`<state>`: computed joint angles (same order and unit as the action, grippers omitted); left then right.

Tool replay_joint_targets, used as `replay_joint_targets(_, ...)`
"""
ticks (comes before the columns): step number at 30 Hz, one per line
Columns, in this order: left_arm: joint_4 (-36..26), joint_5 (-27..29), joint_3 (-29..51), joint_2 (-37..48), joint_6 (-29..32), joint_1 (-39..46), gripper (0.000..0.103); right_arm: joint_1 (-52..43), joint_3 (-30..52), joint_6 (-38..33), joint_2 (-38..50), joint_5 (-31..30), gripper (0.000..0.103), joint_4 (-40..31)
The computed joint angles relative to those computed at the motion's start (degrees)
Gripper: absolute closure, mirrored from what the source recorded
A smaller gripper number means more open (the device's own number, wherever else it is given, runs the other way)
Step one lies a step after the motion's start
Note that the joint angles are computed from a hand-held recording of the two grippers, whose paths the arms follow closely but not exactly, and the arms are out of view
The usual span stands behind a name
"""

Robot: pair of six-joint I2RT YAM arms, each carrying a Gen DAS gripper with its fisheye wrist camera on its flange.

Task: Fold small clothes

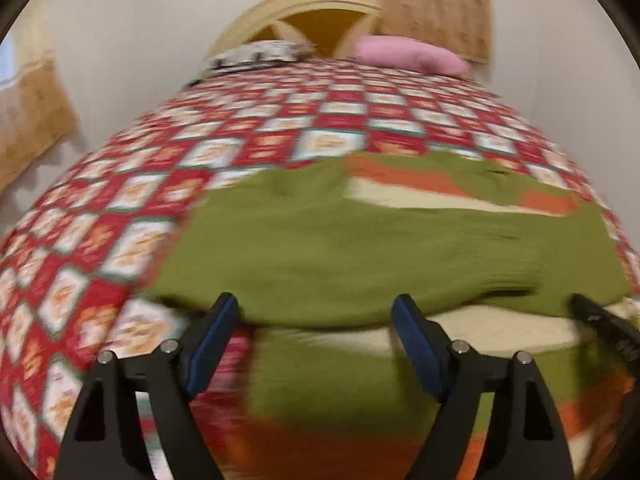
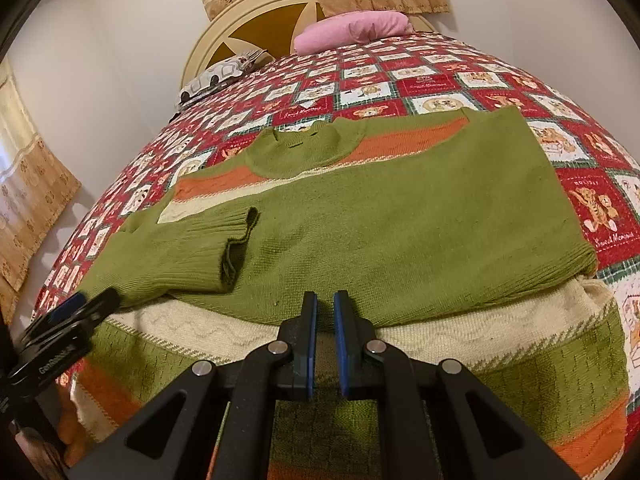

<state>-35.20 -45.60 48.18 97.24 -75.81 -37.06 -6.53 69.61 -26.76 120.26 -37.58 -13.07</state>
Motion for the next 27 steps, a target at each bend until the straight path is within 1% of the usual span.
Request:
replay_joint_targets(2, -1.08, 0.49, -2.44, -0.97, -3.45, 1.37, 0.021, -0.02, 0.86, 0.39, 0.48, -0.3, 0.095, -0.85)
replay_joint_targets(3, 1.13, 1.61, -4.53, -2.18, -3.37, 2.46, 0.021, -0.08, 0.86, 0.57, 0.5, -0.45, 0.095, -1.1)
replay_joint_targets(4, 6.59, 3.93, -8.23, -4.54, -2.31, 4.16, 0.02, -0.13, 2.51, 0.96, 1.29, -0.8, 0.095, -3.08)
replay_joint_targets(5, 10.34, 5.75, -10.57, -5.82, -1.83, 5.41, 0.017, -0.17, 4.04, 1.22, 1.89, -0.84, 0.095, -5.05)
replay_joint_targets(6, 12.52, 7.04, -11.98, -6.51, -1.72, 6.32, 0.014, -0.01, 5.59, 1.67, 2.21, -0.37, 0.094, -7.16)
replay_joint_targets(7, 13.86, 7.73, -12.82, -6.81, -2.11, 6.73, 0.013, 0.38, 6.43, 2.78, 1.78, 0.42, 0.094, -8.71)
replay_joint_targets(9, 14.17, 7.26, -12.65, -6.24, -3.22, 6.08, 0.012, 0.96, 5.83, 5.18, -0.01, -2.27, 0.094, -8.23)
replay_joint_targets(10, 13.61, 7.0, -12.12, -5.69, -3.62, 5.75, 0.012, 1.82, 5.07, 6.86, -1.11, -4.78, 0.094, -7.18)
replay_joint_targets(11, 13.15, 6.83, -11.61, -5.21, -3.92, 5.52, 0.012, 2.78, 4.78, 7.71, -1.59, -5.28, 0.089, -6.78)
replay_joint_targets(12, 13.16, 6.82, -11.48, -5.03, -4.1, 5.47, 0.011, 4.06, 4.9, 8.31, -1.77, -5.14, 0.065, -6.83)
replay_joint_targets(13, 13.7, 6.92, -11.77, -5.16, -4.38, 5.45, 0.011, 5.97, 5.04, 9.02, -1.78, -3.99, 0.05, -6.85)
replay_joint_targets(14, 14.38, 7.11, -12.19, -5.58, -4.16, 5.72, 0.011, 8.34, 4.89, 10.23, -1.74, -1.4, 0.033, -6.18)
replay_joint_targets(16, 15.96, 6.92, -13.3, -6.28, -5.32, 5.49, 0.011, 11.68, 2.15, 11.9, -2.42, 1.14, 0.034, -2.06)
replay_joint_targets(17, 16.77, 7.14, -15.01, -8.15, -4.62, 6.32, 0.011, 13.14, 0.99, 11.42, -2.66, 2.37, 0.035, -0.67)
replay_joint_targets(18, 16.93, 7.08, -15.4, -8.53, -5.14, 6.3, 0.011, 14.34, 0.42, 10.94, -2.79, 4.3, 0.046, 0.25)
replay_joint_targets(19, 17.01, 7.1, -16.48, -9.7, -5.37, 6.41, 0.011, 17.13, -1.87, 9.55, -3.58, 10.26, 0.053, 3.29)
replay_joint_targets(20, 17.33, 7.2, -16.74, -9.99, -5.25, 6.6, 0.011, 18.87, -4.48, 8.12, -4.58, 14.64, 0.057, 7.02)
replay_joint_targets(21, 17.58, 7.26, -16.83, -10.04, -5.24, 6.65, 0.011, 19.44, -6.13, 7.0, -5.3, 16.23, 0.068, 9.41)
replay_joint_targets(22, 17.97, 7.33, -17.04, -10.2, -5.05, 6.71, 0.01, 20.0, -6.88, 5.56, -5.69, 16.99, 0.079, 10.35)
replay_joint_targets(23, 18.57, 7.41, -17.65, -10.75, -4.83, 6.85, 0.009, 20.1, -6.14, 4.46, -5.74, 15.87, 0.091, 8.79)
replay_joint_targets(24, 19.59, 7.49, -18.41, -11.42, -4.68, 6.97, 0.009, 20.1, -5.72, 4.11, -5.86, 15.54, 0.092, 7.93)
replay_joint_targets(25, 20.35, 7.53, -19.0, -11.89, -4.6, 7.02, 0.008, 20.49, -6.21, 4.02, -7.04, 16.44, 0.093, 8.48)
replay_joint_targets(27, 22.77, 7.6, -20.88, -13.52, -4.49, 7.24, 0.007, 20.25, -7.56, 3.53, -9.53, 15.71, 0.094, 9.97)
